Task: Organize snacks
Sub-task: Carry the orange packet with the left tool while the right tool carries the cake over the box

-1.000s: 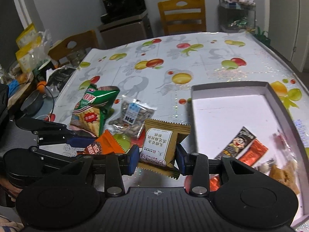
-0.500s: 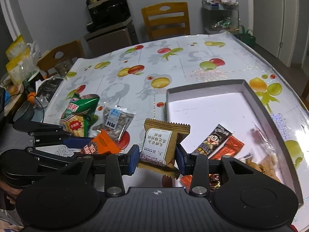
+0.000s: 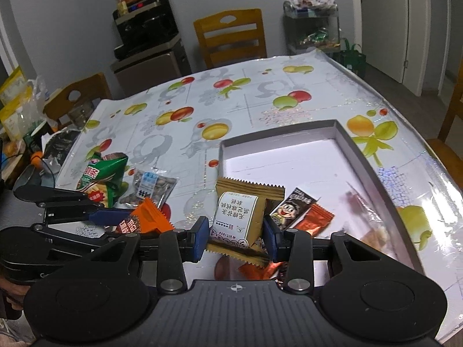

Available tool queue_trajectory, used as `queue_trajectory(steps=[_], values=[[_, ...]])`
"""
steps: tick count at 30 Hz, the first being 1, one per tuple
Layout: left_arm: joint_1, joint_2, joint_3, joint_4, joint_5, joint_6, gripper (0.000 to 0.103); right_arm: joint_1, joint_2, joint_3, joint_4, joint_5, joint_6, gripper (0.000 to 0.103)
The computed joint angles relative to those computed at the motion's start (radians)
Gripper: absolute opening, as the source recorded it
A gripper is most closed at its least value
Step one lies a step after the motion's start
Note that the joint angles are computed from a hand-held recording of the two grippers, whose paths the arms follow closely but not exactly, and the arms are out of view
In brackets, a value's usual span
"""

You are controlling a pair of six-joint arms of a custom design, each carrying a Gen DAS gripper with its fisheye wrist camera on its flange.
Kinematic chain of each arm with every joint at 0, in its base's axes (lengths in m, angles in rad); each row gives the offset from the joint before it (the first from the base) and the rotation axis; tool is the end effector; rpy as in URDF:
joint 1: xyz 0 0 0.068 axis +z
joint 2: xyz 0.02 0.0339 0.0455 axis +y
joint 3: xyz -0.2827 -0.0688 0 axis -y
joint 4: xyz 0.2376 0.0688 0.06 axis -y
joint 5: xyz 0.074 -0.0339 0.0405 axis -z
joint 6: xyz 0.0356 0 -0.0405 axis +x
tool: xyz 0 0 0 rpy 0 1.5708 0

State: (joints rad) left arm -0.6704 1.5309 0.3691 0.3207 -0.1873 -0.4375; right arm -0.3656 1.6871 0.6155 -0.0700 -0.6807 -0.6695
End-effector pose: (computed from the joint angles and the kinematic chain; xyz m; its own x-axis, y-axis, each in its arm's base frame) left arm 0.1851 -0.1383 0.1206 -0.7465 0.0606 -0.6627 0.2174 0.9634 -0.1567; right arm 0.2523 -0.0726 0.1220 -0.6865 -0.2536 -0.6814 -0.5009 0.8443 0.1905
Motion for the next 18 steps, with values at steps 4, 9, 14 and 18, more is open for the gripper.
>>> queue_trajectory(steps=[4,9,14,18], values=[[-0.011,0.02,0.032,-0.005,-0.001,0.002,0.035,-0.017,0.013,0.017,-0.007,-0.004,-0.007,0.041],[-0.024,0.051,0.07,-0.009,0.0,0.006,0.035,-0.044,0.036,0.049,-0.03,-0.013,-0.023,0.041],[-0.033,0.077,0.106,-0.018,0.002,0.009,0.035,-0.064,0.058,0.078,-0.044,-0.018,-0.029,0.041],[-0.036,0.103,0.135,-0.023,0.008,0.014,0.035,-0.076,0.079,0.106,-0.057,-0.021,-0.036,0.041]])
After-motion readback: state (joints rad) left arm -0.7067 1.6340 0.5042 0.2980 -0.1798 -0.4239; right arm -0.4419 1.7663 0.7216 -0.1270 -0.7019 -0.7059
